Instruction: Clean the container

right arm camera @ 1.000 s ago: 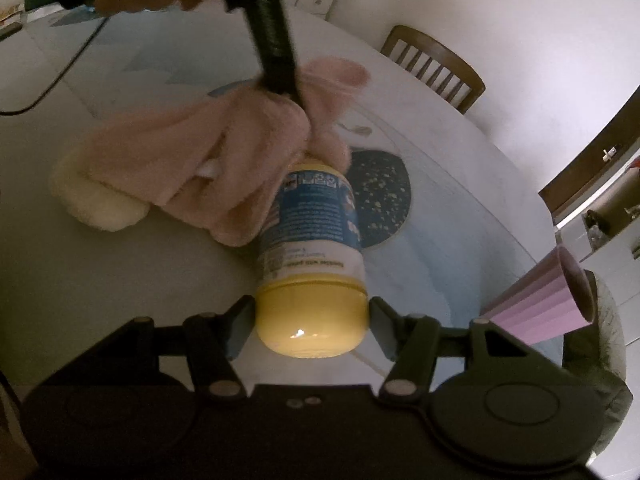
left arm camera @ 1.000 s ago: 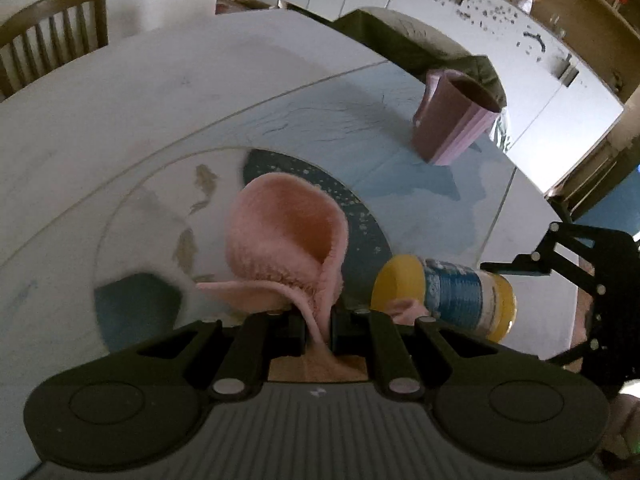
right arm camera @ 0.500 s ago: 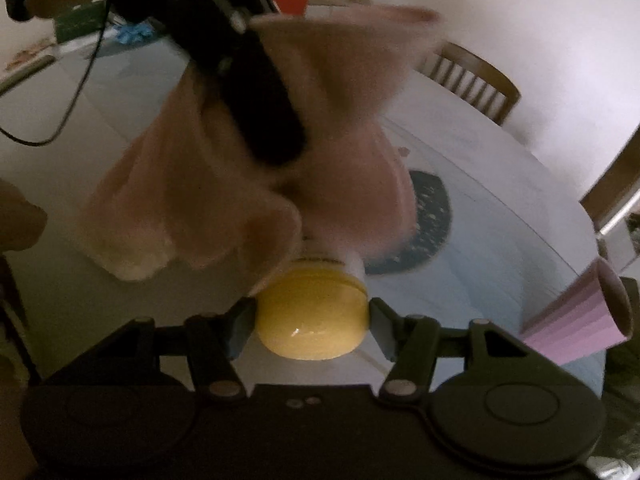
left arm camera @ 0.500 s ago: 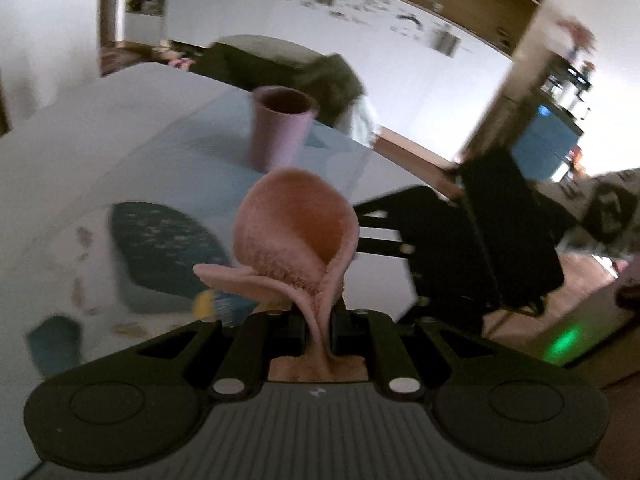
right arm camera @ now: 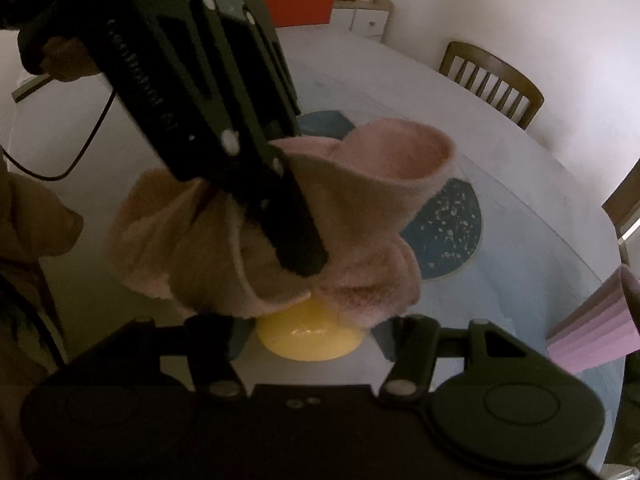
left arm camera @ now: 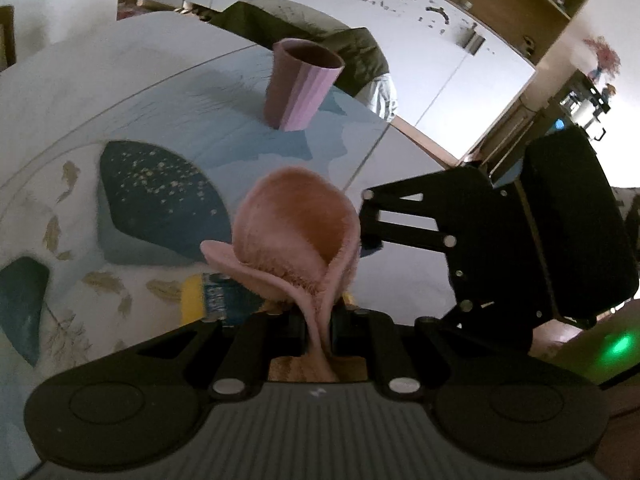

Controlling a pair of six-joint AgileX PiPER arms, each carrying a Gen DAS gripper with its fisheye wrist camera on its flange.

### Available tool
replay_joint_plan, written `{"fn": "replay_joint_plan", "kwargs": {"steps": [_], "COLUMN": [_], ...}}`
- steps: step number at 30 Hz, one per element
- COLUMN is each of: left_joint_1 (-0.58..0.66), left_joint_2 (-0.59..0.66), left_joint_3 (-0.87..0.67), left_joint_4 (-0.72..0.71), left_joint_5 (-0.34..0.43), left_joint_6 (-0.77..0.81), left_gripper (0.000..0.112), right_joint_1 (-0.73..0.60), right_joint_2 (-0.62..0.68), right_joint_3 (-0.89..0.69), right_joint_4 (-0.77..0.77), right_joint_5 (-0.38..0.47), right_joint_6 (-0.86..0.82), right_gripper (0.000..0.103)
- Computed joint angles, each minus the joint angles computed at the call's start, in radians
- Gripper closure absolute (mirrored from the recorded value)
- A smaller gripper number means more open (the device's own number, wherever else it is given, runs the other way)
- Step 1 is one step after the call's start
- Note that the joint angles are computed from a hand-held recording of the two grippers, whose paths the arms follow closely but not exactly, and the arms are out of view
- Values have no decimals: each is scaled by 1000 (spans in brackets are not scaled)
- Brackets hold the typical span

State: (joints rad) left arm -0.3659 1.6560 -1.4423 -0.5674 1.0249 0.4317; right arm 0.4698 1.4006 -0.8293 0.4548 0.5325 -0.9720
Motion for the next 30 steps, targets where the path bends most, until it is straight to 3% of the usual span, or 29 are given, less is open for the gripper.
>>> {"fn": "replay_joint_plan", "kwargs": {"steps": [11, 20, 26, 30], "left_joint_1": [51, 97, 87, 123], "left_joint_2": [-29, 6, 53, 30], "left_joint_3": [14, -13, -17, 5], "left_joint_4": [73, 126, 318, 304], "left_joint_5": [-12, -30, -55, -60], "left_joint_6": [-41, -88, -219, -247], "left_gripper": [102, 102, 102, 102], "right_joint_1": [-43, -42, -34, -11], "right_joint_2": [28, 71, 92, 120], "right_joint_3": [-15, -50, -73, -90], "right_joint_4": [35, -18, -88, -201], "right_joint_5": [7, -29, -56, -99], "right_joint_6": [-58, 41, 142, 280], "right_gripper": [43, 43, 43, 43]}}
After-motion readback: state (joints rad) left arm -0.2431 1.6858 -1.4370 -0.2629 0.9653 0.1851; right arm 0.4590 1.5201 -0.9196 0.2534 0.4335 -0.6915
